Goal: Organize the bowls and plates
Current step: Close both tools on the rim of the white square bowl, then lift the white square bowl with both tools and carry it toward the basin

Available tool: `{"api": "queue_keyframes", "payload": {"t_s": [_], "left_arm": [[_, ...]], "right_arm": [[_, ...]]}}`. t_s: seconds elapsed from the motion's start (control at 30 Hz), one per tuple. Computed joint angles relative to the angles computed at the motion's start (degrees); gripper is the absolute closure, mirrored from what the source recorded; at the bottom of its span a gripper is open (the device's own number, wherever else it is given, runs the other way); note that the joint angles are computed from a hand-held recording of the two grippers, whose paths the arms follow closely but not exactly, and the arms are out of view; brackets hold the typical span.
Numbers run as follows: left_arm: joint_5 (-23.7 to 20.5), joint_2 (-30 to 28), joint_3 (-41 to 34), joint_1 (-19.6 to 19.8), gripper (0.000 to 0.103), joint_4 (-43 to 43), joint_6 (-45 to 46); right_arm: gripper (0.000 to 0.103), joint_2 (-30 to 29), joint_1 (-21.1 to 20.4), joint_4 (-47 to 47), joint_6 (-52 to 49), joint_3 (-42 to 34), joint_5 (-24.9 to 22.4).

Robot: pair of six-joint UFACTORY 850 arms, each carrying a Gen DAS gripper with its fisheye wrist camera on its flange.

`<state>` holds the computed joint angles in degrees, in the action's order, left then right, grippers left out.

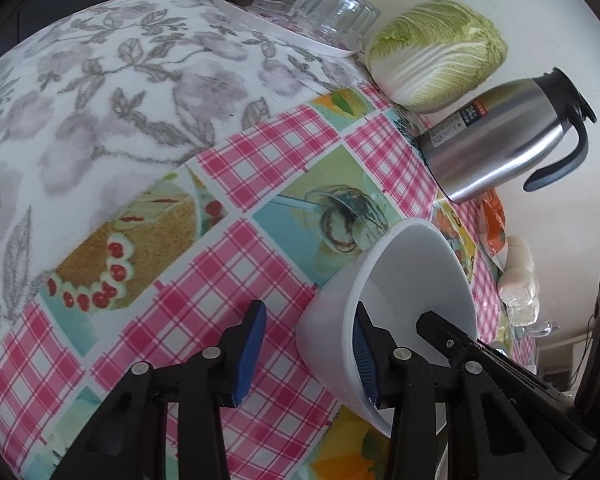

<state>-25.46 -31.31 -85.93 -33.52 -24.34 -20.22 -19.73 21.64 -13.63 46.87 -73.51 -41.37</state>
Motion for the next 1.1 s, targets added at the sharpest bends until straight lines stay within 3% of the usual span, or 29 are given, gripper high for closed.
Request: {"api": "queue_keyframes", "payload": {"t_s": [0.23,0.47,0.57,0.67,0.9,1.1], "left_arm": [[1.6,1.9,2.7,1.5,0.062,2.9,-5.0],[0.8,2.2,2.8,1.3,0.071,12.5,-12.3],[1.1,2.4,3.1,1.4,0.071,12.1,-11.6],[1.7,2.8,3.9,1.9,0.084,6.6,-7.3],[0.2,3.4,3.9,1.8,0.083,9.6,-9.4],[1.7,5.9,4.8,1.7,0.083,8.7,-8.2]], "right_arm": [[0.088,-0.8,1.2,5.0,-4.7,-0.9,1.1],[0.088,-2.0,2.6,7.9,-6.1,-1.7,1.5],[0.088,-2.0,2.8,8.0,-5.2,-1.4,2.1],[0.088,-1.6,2.9,8.7,-5.2,-0.8,2.7],[0.088,-0.3,3.7,10.2,-5.3,-0.1,4.4],[0.088,3.2,4.6,6.9,-2.2,1.3,5.9]]}}
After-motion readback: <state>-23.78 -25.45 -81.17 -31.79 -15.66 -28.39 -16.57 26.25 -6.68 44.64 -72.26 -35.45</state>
